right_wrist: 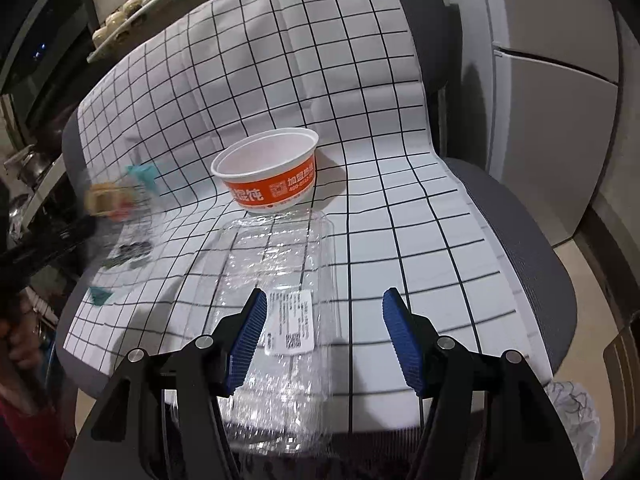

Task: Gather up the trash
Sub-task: 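Grasp the small wrappers with the left gripper while the right gripper grasps the clear plastic tray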

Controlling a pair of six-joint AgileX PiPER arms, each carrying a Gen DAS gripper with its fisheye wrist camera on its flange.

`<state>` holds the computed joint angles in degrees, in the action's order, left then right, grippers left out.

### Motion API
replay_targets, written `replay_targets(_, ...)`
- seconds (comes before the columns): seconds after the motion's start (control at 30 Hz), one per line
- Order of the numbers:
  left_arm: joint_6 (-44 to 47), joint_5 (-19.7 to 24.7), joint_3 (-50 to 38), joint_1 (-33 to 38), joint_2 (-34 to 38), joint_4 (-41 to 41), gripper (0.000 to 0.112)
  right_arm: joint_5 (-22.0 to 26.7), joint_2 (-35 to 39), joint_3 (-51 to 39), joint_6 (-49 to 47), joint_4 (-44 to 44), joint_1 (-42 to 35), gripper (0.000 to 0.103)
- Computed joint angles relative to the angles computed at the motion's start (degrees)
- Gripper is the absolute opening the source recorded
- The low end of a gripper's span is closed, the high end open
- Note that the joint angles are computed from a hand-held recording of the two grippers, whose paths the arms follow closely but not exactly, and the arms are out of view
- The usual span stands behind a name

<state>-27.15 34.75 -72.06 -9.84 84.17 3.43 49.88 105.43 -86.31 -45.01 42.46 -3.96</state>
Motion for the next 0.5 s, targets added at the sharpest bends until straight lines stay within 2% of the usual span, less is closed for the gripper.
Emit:
replay_targets(0.07, -1.7, 1.4, 2.4, -1.7, -3.7, -0.8, 0.000, 0.0, -1.3, 1.7, -1.0, 0.3, -0.4, 0.062)
replay_targets(0.13, -5.3, 3.8, 2.9, -4.0, -4.8, 1.8, 0.000, -0.1, -2.2, 3.1, -1.6, 0.6, -0.6, 0.062)
replay_targets(0.3, -8.3, 7.8, 1.1, -5.7, -1.0, 5.9, 0.000, -0.6, -4.1, 6.4, -3.0, 1.2, -1.1, 0.062)
replay_targets(0.37, -7.9, 6.3, 1.3, -5.1, 0.8, 5.9, 0.001, -0.8, -4.7, 7.3, -3.6, 1.2, -1.3, 0.063)
replay_targets(0.43, -6.5, 4.9, 0.7, -4.3, 3.1, 5.1, 0.011, -1.5, -5.0, 7.9, -3.7, 0.9, -1.4, 0.066)
replay_targets(0.47, -6.9, 5.0, 0.2, -4.3, 4.3, 6.0, 0.022, -1.6, -5.0, 7.9, -3.6, 0.8, -1.5, 0.067)
replay_targets(0.5, -7.8, 5.0, -0.2, -4.6, 5.8, 7.4, 0.028, -1.6, -4.9, 8.0, -3.6, 0.7, -1.7, 0.068)
